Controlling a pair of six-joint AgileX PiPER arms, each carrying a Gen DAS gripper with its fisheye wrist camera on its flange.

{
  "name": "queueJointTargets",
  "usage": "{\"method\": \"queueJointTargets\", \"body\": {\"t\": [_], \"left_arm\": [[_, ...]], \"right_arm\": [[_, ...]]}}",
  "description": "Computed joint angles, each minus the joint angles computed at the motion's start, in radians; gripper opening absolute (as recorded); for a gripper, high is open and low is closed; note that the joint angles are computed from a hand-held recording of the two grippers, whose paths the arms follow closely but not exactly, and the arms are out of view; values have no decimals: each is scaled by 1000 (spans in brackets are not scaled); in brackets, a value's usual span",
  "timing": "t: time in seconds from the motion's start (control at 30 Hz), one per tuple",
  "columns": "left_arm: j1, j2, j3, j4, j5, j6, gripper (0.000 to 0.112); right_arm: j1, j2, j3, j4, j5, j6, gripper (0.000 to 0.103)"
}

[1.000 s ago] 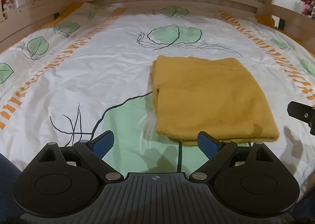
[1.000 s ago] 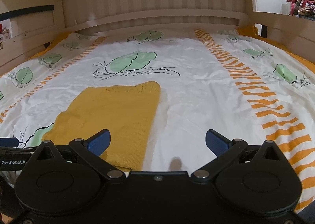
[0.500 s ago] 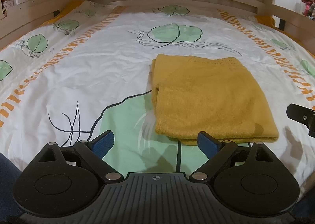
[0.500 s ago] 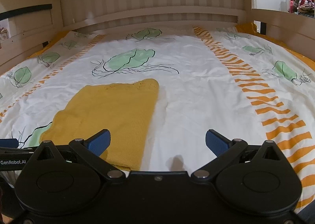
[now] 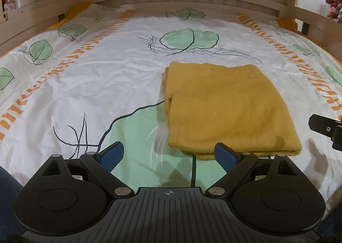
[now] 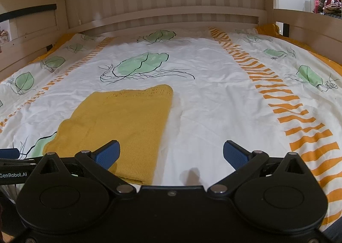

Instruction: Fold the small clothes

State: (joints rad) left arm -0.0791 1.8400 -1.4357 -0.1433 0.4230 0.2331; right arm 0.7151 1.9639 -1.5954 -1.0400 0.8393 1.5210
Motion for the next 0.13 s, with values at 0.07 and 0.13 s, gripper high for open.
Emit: {"method": "queueJointTargets", "body": {"t": [0.07,0.13], "left_arm": [[0,1,-2,-3,2,4,92],[2,0,-2,-13,6,15,92]], "right_arm": [[0,0,0,0,0,0,102],[0,0,0,-1,0,2,102]]}}
